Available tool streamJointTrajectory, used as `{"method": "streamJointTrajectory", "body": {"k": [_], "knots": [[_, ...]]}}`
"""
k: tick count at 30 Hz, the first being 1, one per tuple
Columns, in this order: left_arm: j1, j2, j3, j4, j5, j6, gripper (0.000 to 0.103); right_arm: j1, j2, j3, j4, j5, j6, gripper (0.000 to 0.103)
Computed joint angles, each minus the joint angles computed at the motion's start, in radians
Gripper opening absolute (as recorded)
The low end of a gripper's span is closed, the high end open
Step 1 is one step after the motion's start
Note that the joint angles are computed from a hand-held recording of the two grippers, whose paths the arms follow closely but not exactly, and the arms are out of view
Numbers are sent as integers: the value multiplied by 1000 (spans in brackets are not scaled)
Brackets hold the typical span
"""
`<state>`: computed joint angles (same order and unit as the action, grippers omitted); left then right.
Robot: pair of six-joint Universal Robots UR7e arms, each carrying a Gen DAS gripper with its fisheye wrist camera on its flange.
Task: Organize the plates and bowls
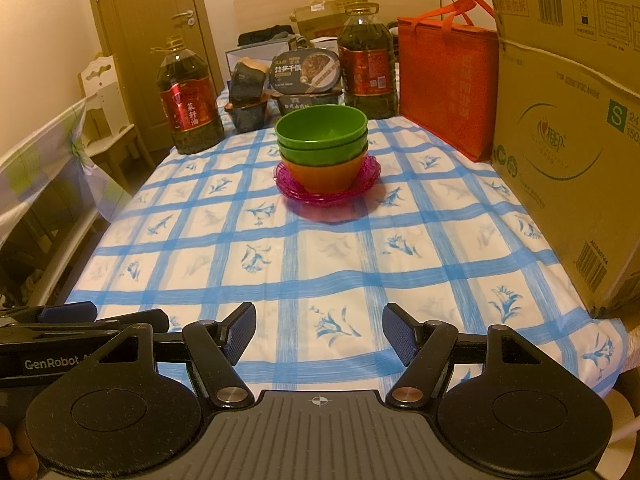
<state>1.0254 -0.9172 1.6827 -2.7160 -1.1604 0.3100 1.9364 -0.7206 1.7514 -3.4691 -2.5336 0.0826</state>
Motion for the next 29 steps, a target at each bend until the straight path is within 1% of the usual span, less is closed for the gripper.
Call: {"method": "streamJointTrajectory", "body": {"k": [16,21,25,29], "knots": [[-5,7,-22,19,1,1,93,-1,-3,-2,2,0,-2,70],[-6,6,-18,14,4,-1,94,-2,-2,-2,-4,-1,-6,70],[-9,9,-7,-20,17,4,94,-3,-3,-2,-5,0,-6,70],[-3,9,-11,-10,5,-2,94,-3,-3,-2,-7,0,-7,70]]}}
